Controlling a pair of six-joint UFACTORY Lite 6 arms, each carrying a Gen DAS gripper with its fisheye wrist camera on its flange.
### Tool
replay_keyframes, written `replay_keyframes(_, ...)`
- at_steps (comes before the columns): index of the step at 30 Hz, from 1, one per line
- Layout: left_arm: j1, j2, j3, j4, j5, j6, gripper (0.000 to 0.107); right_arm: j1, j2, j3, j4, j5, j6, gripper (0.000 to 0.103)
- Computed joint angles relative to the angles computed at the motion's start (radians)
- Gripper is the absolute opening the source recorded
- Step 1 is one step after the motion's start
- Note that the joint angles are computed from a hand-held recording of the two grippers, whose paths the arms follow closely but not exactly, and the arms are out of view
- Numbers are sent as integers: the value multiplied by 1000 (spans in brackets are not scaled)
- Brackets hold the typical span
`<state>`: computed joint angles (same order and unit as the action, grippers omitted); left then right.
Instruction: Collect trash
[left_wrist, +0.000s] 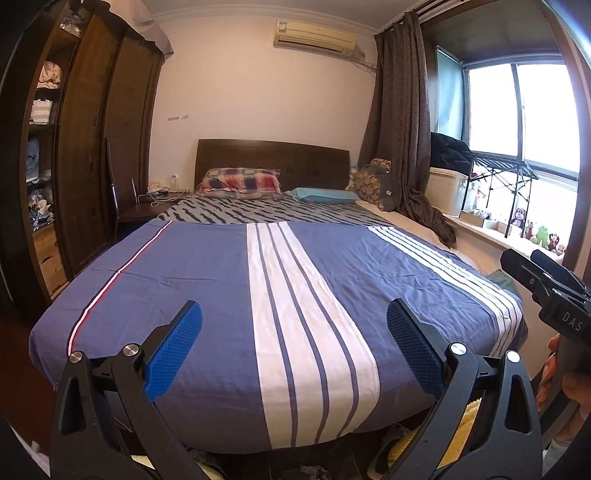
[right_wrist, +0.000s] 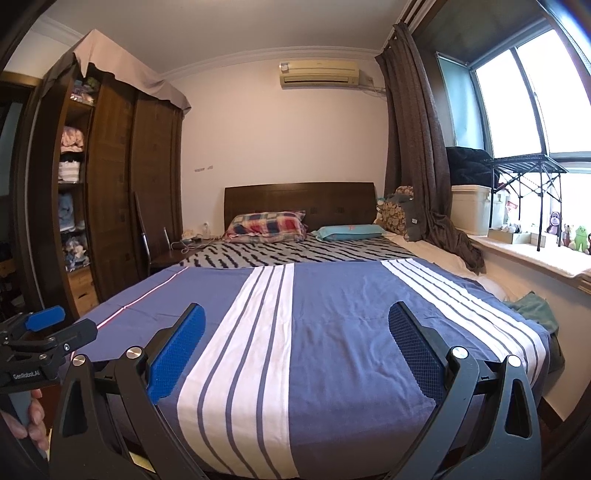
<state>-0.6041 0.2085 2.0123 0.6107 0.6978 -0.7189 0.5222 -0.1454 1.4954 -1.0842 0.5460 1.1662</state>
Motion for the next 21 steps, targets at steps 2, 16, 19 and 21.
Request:
replay_keyframes(2, 0, 0, 1, -1, 0, 1, 95, 0, -1, -2, 1, -2, 1, 99)
replay_keyframes(16, 1, 8, 30, -7, 13, 17, 95, -3, 9, 13, 30, -10, -30, 99)
replay_keyframes(19, 2, 7, 31, -8, 13, 18, 95, -4, 10, 14, 36, -9, -36, 99)
replay_keyframes(21, 3, 6, 30, -7, 12, 19, 95, -4, 8, 13, 36, -9, -36, 100)
